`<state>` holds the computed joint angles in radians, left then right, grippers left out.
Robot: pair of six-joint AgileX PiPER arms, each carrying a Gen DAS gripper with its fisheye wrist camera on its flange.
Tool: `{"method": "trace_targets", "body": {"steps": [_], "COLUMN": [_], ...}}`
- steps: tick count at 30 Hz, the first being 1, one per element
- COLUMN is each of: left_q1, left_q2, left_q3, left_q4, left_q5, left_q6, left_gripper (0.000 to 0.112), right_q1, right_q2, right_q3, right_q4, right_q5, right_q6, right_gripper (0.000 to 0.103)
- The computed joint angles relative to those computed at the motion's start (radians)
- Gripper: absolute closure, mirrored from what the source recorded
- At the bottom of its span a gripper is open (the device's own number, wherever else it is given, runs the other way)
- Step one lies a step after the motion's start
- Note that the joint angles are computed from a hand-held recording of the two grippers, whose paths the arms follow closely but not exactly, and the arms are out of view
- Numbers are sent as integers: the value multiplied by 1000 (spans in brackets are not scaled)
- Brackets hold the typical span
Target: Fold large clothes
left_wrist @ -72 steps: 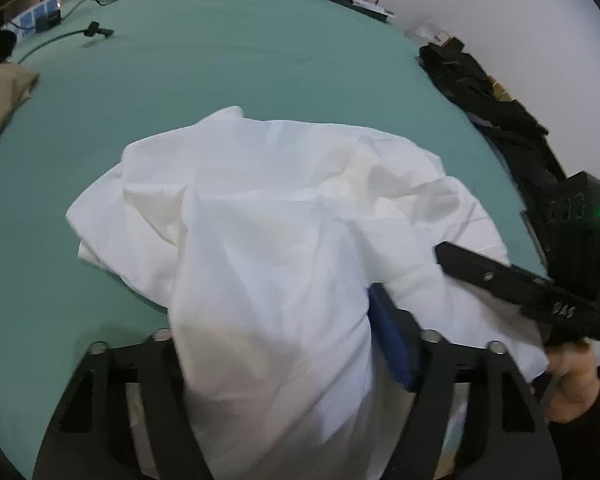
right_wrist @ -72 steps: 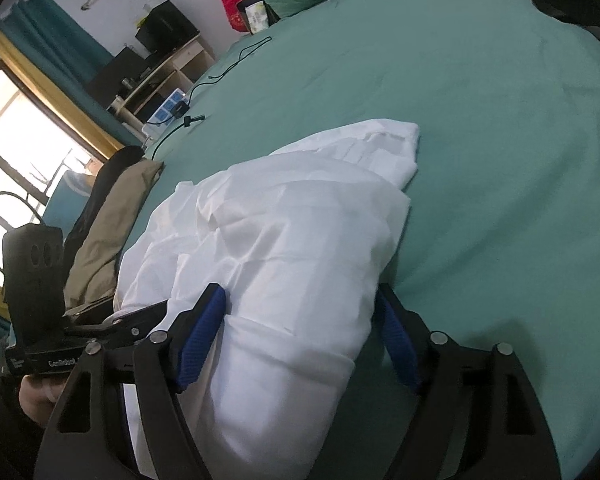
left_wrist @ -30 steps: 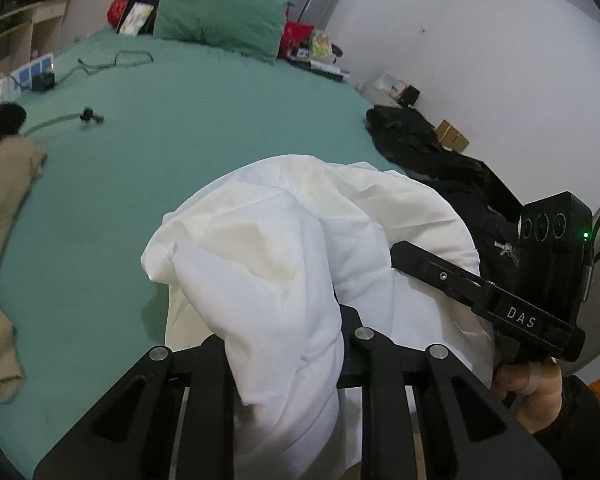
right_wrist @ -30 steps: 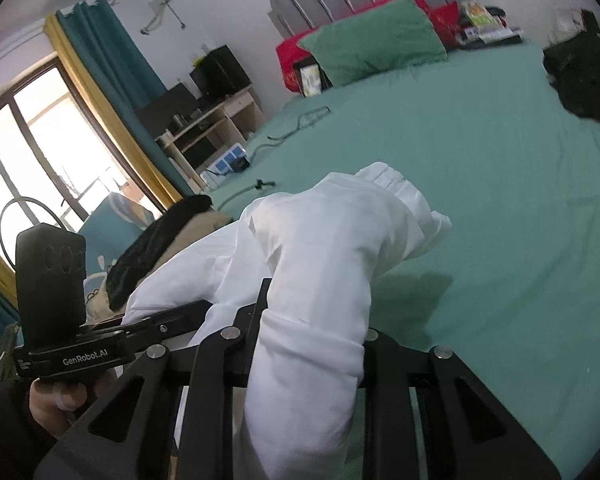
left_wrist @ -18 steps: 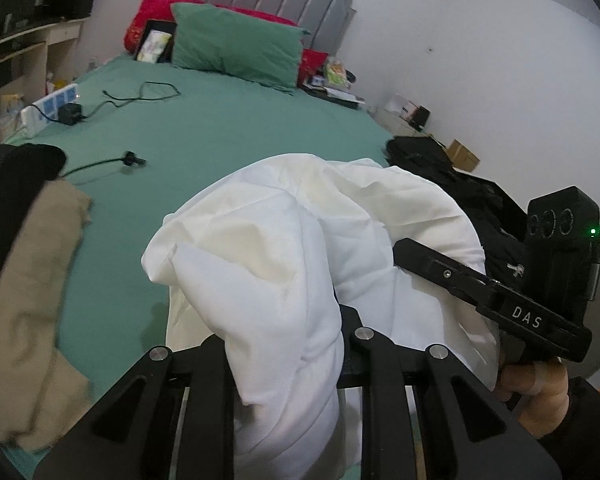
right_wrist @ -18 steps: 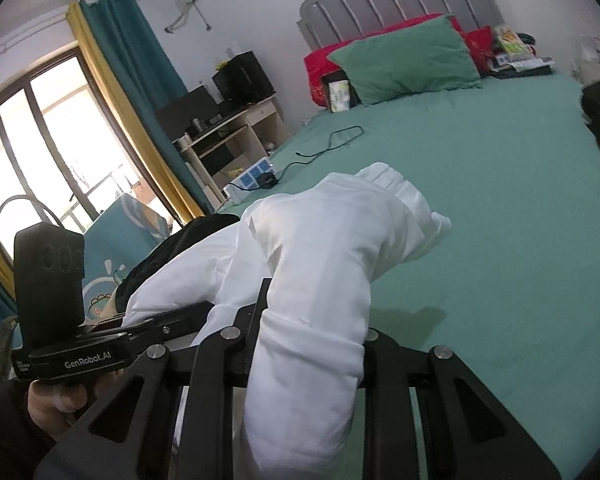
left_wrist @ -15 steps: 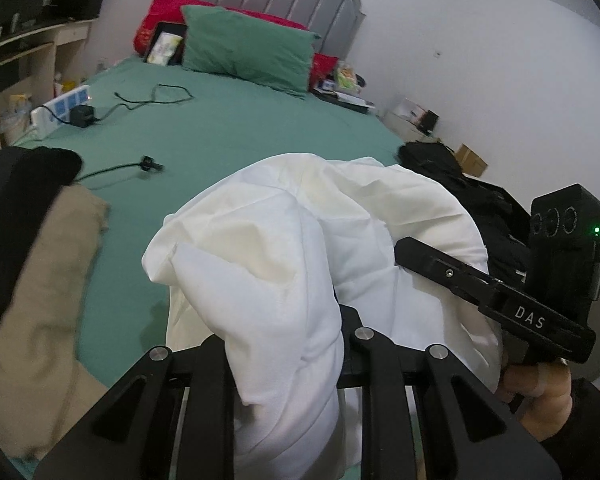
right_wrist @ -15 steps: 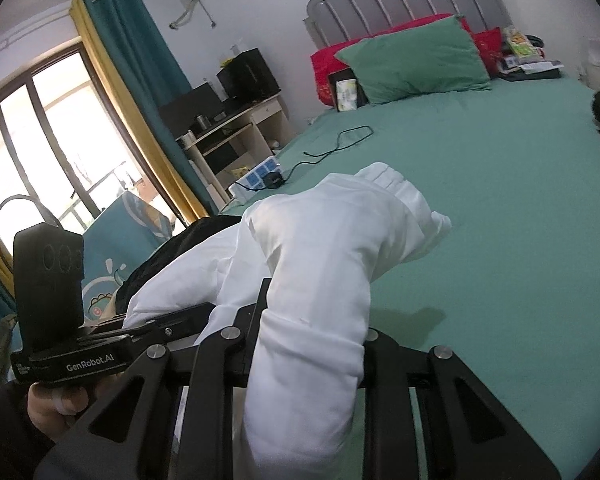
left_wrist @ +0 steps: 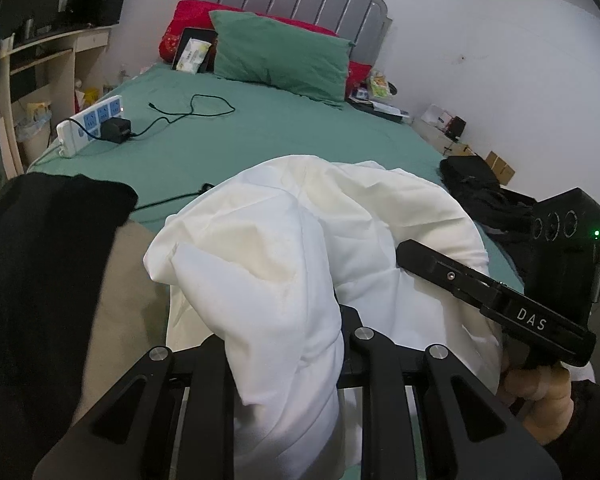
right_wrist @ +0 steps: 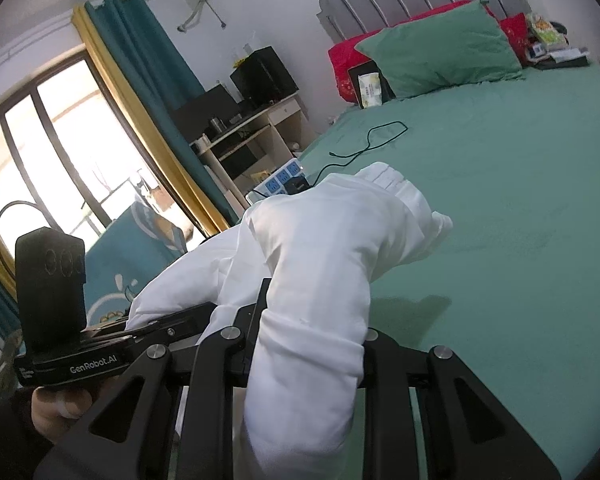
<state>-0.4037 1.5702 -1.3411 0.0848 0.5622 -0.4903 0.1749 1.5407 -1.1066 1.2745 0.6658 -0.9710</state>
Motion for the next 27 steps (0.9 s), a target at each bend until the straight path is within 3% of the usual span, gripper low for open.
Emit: {"method": "trace_targets", "body": {"steps": [10,13,18,20,24,27], "left_q1": [86,104,125,133,145,101], "left_q2": [141,198,217,220,204,152], "left_q3": [7,8,37,31,15,40], "left_q4": [-75,-104,-119,-140,-188,-42], "left_q5": [-5,4,-34,-22,27,32], "left_q6": [74,84,80,93,84,-65], "left_gripper": [90,88,77,76,74,73], "right_q1": [46,71,49,57,63,53], "right_q2": [203,244,281,277,236,177], "right_q3": [-20,-31,-78,-96,-104,-73], "right_q4": [135,42,-101,-171,-330,-418], "right_q5": [-19,-59,-35,-45,-65,-90], "right_q6": [-91,-12,156,204,331,396], "right_gripper": [80,77,67,57,50,47]}}
